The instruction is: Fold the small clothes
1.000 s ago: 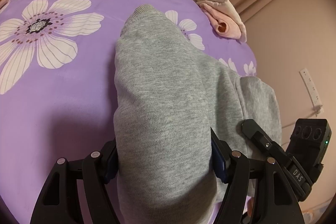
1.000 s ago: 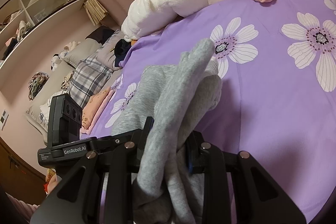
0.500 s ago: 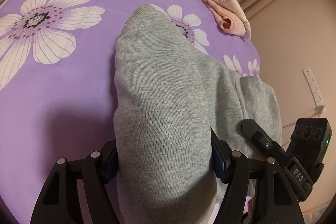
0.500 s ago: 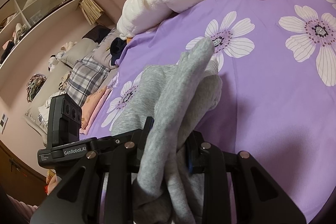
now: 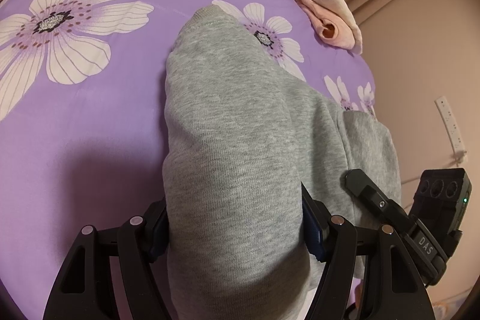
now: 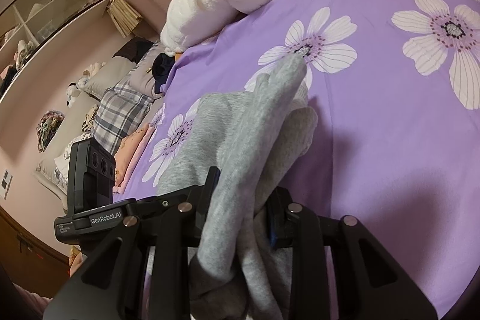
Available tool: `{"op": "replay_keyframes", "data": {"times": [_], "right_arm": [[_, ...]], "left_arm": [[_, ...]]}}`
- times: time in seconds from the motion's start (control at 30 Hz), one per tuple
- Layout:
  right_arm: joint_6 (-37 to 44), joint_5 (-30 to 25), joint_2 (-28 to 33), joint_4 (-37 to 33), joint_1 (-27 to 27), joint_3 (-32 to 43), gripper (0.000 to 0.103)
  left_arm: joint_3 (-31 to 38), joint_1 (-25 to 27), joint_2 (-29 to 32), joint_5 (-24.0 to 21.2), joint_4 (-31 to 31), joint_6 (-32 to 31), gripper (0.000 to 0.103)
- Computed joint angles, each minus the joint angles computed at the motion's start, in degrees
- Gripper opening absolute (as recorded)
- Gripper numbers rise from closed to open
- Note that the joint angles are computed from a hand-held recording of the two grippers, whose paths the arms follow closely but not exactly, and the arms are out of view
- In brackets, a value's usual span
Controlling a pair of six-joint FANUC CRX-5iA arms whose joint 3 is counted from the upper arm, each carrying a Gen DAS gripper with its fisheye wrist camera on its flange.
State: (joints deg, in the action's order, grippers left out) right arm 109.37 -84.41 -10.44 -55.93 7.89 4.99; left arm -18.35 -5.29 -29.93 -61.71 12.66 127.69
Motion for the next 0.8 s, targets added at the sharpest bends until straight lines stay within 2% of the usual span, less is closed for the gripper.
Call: {"op": "replay_keyframes", "data": {"times": [0.43,0.8], "right_arm": [[-2.63,-0.93,1.86,-0.34,-1.91,-0.25,0.030],[-4.42,-0.49,1.92,1.11,-2.20,-0.80,0.035]], "left_arm": [[0.45,-0.72,0.22,-0.50,-1.57,0.77,0.070],[1.62,-2.19,-0.37,-2.57,-4.76,2.94,0.072]]}}
